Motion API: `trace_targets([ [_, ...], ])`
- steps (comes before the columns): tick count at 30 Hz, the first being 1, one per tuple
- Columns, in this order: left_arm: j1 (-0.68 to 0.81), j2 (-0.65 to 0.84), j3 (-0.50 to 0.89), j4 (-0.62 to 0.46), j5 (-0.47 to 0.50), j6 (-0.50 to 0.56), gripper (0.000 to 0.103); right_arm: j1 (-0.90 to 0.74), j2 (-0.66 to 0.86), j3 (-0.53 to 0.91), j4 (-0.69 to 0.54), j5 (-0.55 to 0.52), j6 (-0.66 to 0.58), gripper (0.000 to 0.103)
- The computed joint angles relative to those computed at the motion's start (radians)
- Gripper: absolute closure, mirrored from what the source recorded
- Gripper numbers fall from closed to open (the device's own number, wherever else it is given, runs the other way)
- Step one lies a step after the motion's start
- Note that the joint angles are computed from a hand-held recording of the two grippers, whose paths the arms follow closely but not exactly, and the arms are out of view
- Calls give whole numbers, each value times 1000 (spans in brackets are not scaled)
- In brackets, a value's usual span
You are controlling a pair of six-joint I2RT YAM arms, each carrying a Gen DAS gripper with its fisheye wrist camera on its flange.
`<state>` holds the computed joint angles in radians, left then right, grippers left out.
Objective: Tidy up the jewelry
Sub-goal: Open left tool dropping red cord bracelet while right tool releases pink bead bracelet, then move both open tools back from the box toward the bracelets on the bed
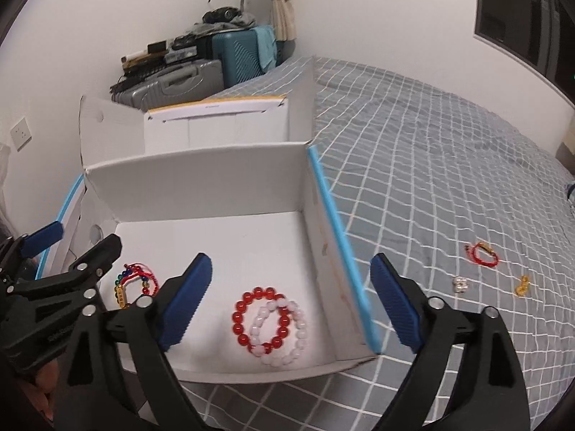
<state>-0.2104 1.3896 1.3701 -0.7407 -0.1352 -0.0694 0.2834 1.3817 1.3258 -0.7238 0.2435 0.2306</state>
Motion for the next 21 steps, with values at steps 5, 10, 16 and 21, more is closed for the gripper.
trace_targets([
  [5, -61, -15, 6, 13, -21, -25, 6, -77, -85, -43, 3, -13, -33, 9],
  [10, -160, -5, 26, 8, -59, -63, 6, -185, -181, -101, 11, -39, -100, 8],
  [16, -302, 45, 70, 8, -103, -114, 6, -394, -266, -148, -2, -145, -190, 8],
  [21, -436, 119, 137, 8, -148, -167, 6, -617, -304, -167, -16, -268, -292, 8],
])
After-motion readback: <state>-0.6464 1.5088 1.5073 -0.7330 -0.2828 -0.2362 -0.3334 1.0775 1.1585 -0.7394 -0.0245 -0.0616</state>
